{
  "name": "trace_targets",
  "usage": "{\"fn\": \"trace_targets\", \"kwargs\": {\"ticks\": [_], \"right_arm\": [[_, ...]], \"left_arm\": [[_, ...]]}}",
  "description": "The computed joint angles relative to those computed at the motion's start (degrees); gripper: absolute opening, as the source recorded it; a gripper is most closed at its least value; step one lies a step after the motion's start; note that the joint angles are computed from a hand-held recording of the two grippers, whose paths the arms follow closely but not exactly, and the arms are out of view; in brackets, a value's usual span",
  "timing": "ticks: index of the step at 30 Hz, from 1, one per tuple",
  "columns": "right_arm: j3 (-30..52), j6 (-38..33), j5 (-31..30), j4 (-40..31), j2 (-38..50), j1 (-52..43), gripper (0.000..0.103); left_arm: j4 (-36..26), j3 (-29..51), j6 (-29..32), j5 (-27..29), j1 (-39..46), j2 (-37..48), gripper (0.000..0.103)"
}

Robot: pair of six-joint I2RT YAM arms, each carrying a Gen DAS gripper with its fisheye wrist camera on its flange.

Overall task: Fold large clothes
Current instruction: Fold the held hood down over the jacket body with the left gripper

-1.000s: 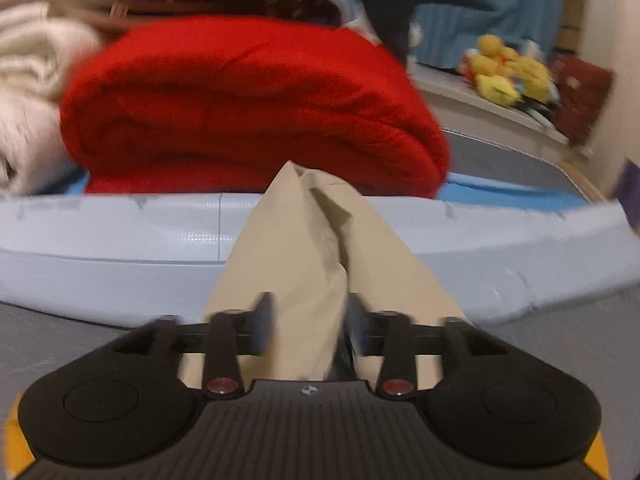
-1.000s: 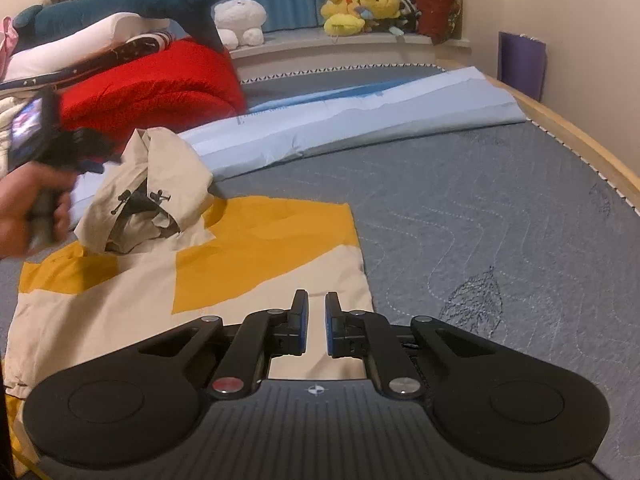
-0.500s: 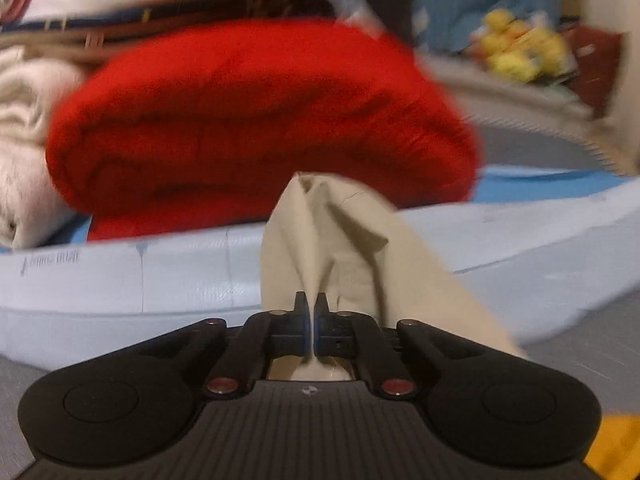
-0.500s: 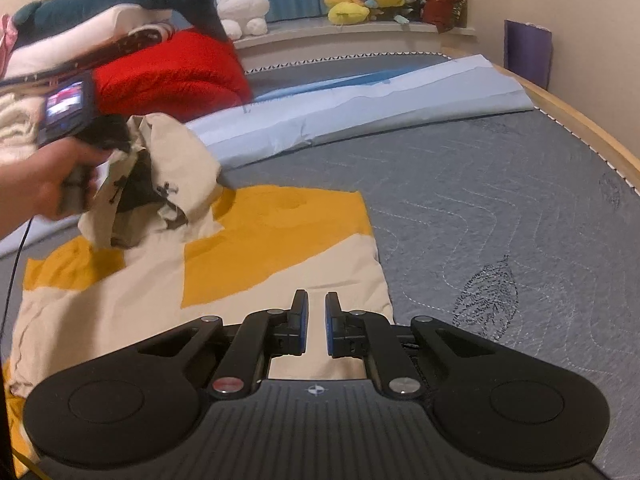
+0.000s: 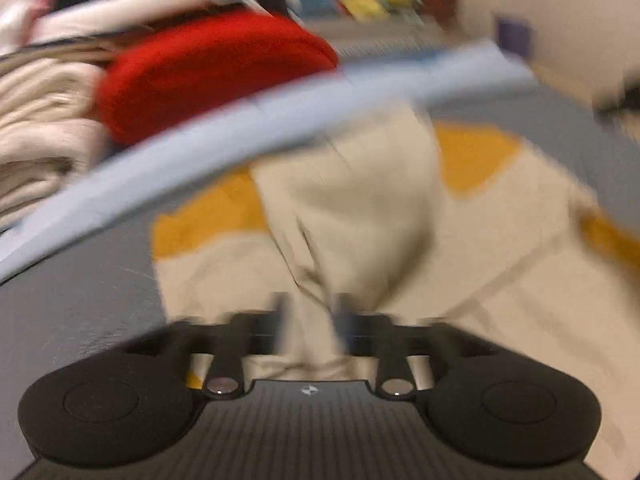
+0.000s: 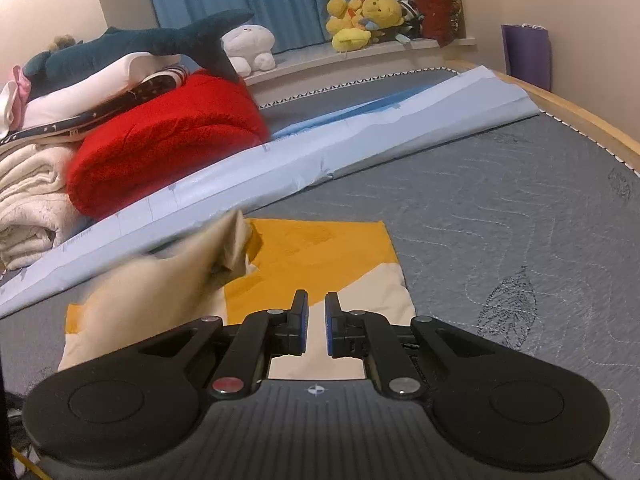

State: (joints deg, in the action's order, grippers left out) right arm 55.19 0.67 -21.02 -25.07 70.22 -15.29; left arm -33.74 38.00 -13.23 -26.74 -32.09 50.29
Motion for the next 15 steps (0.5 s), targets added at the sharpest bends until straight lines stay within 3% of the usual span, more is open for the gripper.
{"fn": "trace_targets", "kwargs": {"ticks": [1,4,10,11,12,14,15], "right_arm": [[0.04,-0.16,-0.3,-0.18,0.14,-0.26,0.009],[0.88,0.45,-1.01,-0.95,1.35,-0.85,0.009],[2.94,2.68,-3.85,-3.43,4.54,-1.14,0.009],[3.09,2.64,-4.46,-3.88,4.89,-1.31,0.009],[3.46,2.75,-5.09,-4.35,5.44,-1.45,0.009],[4.04,2.95,-6.04,-5.2,6.27,-1.95,0.009],[4.38,3.26,-6.24,-5.6,6.7,-2.09,0.009]], "left_arm": [[-0.24,1.01,-4.08,-3.77,-2.86,-0.07,0.089],[2.93,5.07,-7.0,-9.03,-9.13,5.79,0.089],[16.9,13.88,3.03,-9.74,-14.93,29.64,0.089],[18.49,15.43,5.4,-10.29,-15.4,34.44,0.084],[20.02,16.64,7.83,-10.5,-15.41,38.37,0.077],[21.64,19.09,14.11,-11.83,-14.35,45.09,0.003],[21.73,19.94,15.68,-12.84,-13.21,46.14,0.002]]}}
